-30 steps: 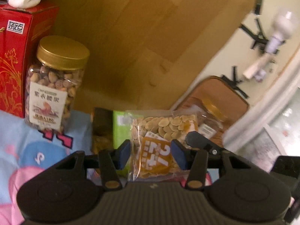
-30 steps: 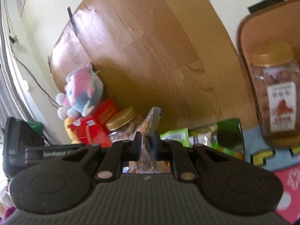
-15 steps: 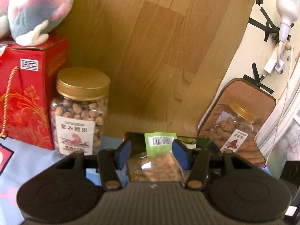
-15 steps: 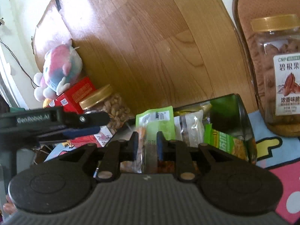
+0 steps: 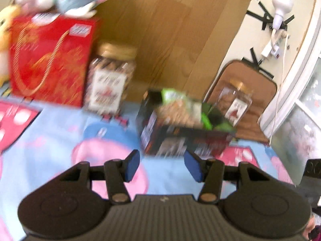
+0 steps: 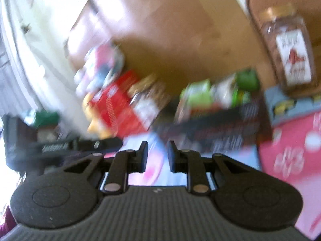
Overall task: Organize snacks
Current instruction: 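Grasp the white cup with yellow lid using the left gripper, then carry the white cup with the left gripper into the black box and release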
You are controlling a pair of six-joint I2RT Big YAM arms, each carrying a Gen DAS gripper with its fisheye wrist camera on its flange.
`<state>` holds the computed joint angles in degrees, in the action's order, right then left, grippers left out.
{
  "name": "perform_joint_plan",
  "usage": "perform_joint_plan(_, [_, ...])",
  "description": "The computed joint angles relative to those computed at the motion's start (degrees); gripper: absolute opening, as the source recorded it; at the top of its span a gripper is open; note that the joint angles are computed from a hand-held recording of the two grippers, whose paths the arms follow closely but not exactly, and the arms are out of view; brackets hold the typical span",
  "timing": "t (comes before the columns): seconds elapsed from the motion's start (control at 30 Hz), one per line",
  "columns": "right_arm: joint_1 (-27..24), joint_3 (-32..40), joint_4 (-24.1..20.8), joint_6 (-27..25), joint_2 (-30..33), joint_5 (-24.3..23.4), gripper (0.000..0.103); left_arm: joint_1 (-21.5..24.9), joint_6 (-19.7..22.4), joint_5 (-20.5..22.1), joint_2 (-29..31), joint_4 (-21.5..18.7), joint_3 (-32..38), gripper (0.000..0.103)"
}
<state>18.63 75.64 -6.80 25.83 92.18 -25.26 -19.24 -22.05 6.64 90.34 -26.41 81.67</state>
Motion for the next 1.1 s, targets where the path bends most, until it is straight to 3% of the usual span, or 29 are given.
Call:
perform_joint_plan(0.13, [2.6, -4.2, -3.1, -4.9, -2.6, -3.5, 0.032, 0.5, -0.7, -0.1, -4.4, 0.4, -6.7, 0.050])
perform_joint_plan(0.2, [4.6, -5.2, -4.8, -8.7, -3.5, -2.8, 0.048, 0.7, -1.8, 0.4, -6.0, 0.5, -9.1, 0.056])
perform_joint_plan(0.23, [5.7, -5.4, -5.6, -10.7, -3.7, -1.8, 0.050, 0.8, -2.5, 0.8, -6.6, 0.8, -10.1, 0.057])
perform_joint_plan(0.33, [8.5, -4.2, -9.1, -16.1, -3.1, 1.2, 0.050, 0.2, -2.3, 0.7, -8.1, 1.4, -12.3, 0.065])
perform_joint_plan(0.4, [9.6, -2.5, -10.9, -18.0, -1.8, 2.2, 0.050, -0.5, -1.7, 0.2, -8.6, 1.9, -13.2, 0.084])
perform_joint_plan(0.53, [11.6, 0.4, -13.9, -22.7, 0.5, 7.8, 0.051, -2.4, 1.6, -2.0, -9.9, 3.7, -15.0, 0.088])
perform_joint_plan(0.63, [11.6, 0.8, -14.3, -23.6, 1.5, 8.8, 0.052, -3.7, 4.2, -3.8, -9.8, 4.0, -15.4, 0.088])
perform_joint_plan(0.73, [11.8, 0.6, -13.1, -24.3, 1.9, 9.5, 0.052, -4.3, 5.5, -4.6, -8.6, 3.1, -14.9, 0.081])
perform_joint_plan(0.83, [11.9, 0.1, -12.1, -24.6, 2.0, 9.5, 0.052, -3.8, 5.1, -2.3, -7.2, 1.6, -14.0, 0.056])
perform_joint_plan(0.9, [11.9, 0.2, -11.5, -24.8, 2.2, 9.7, 0.042, -3.5, 4.1, -2.4, -6.7, 1.3, -13.8, 0.045])
perform_joint_plan(0.97, [11.8, -0.5, -11.1, -25.4, 1.5, 10.3, 0.040, -2.9, 3.3, -1.1, -6.2, 0.6, -12.9, 0.046])
perform_joint_plan(1.0, [11.7, -0.6, -10.9, -25.4, 1.4, 10.2, 0.030, -2.8, 3.0, -0.9, -5.9, 0.4, -12.3, 0.046])
perform_joint_plan(1.1, [11.5, -1.0, -9.0, -25.5, 0.9, 10.9, 0.024, -2.7, 3.4, -0.4, -4.3, -0.1, -9.4, 0.047])
